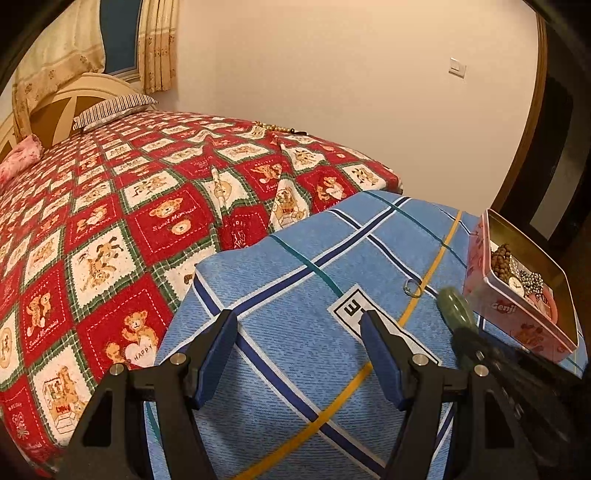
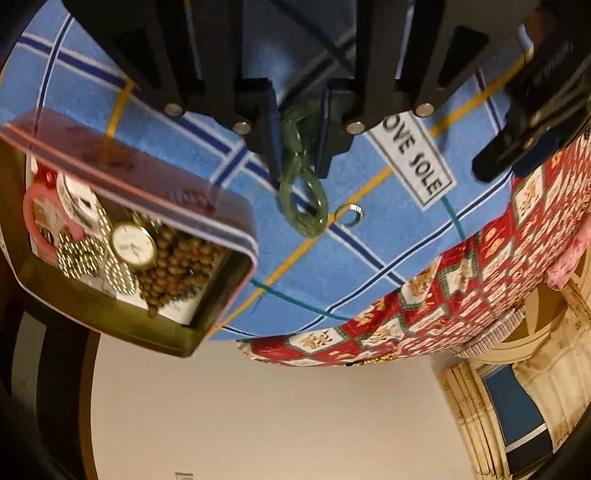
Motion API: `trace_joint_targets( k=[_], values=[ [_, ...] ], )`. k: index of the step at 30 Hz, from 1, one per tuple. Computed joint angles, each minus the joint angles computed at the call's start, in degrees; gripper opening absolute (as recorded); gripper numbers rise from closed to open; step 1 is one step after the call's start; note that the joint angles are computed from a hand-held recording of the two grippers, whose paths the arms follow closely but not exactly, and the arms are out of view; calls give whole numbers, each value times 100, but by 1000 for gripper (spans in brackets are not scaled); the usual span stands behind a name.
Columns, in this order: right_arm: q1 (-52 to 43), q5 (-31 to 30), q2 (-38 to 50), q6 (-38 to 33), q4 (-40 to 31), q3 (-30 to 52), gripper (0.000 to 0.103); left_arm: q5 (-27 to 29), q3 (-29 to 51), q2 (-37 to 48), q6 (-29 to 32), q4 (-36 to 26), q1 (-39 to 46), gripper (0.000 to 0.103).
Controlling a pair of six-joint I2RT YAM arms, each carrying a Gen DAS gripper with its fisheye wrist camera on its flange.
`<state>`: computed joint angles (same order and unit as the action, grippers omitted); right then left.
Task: Organize jewelry
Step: 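Grasp the silver ring with the left tool while the right tool holds the jade bangle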
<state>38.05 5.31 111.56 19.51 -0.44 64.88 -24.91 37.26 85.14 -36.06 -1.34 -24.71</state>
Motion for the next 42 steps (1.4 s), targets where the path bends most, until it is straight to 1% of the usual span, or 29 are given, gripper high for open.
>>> trace_joint_targets(
  k=[2, 6, 10, 13, 15, 17, 19, 20, 23, 25, 27, 32, 36, 42],
  values=[
    [-12, -77, -232, -15, 133, -348, 20, 104, 15, 28, 42, 12, 34, 69],
    [-79, -167, -641, -9, 336, -936, 20, 448, 80, 118, 313, 105, 58, 69],
    [-145, -251, -1002, -39, 480, -1427, 20, 918, 243, 321, 728, 529, 85, 69],
    [-283, -369, -1168, 48, 602, -1679, 20, 1077, 752, 770, 1168, 594, 12, 69],
    [-453, -613, -1186, 173, 743, -1774, 20, 971, 1275, 1210, 1417, 402, -92, 69],
    [-494, -683, -1168, 203, 783, -1769, 20, 981, 1698, 1608, 1563, 277, -155, 68],
    [-459, -629, -1133, 192, 761, -1722, 20, 1064, 2093, 2018, 1573, 31, -166, 55],
    [-443, -610, -1119, 193, 754, -1703, 20, 1104, 2316, 2248, 1526, -219, -152, 44],
    [-451, -632, -1067, 189, 759, -1656, 20, 1040, 2444, 2324, 1496, -348, -178, 33],
    [-466, -635, -1044, 159, 761, -1639, 20, 998, 2524, 2352, 1532, -416, -200, 30],
    [-454, -628, -1033, 149, 766, -1634, 20, 1052, 2516, 2338, 1593, -396, -215, 21],
    [-456, -646, -1039, 156, 788, -1648, 20, 941, 2467, 2311, 1637, -384, -313, 21],
    [-471, -686, -1028, 175, 817, -1644, 20, 1013, 2260, 2171, 1568, -192, -287, 21],
    [-497, -741, -1040, 235, 900, -1689, 20, 969, 1959, 1938, 1532, 107, -339, 21]
  ],
)
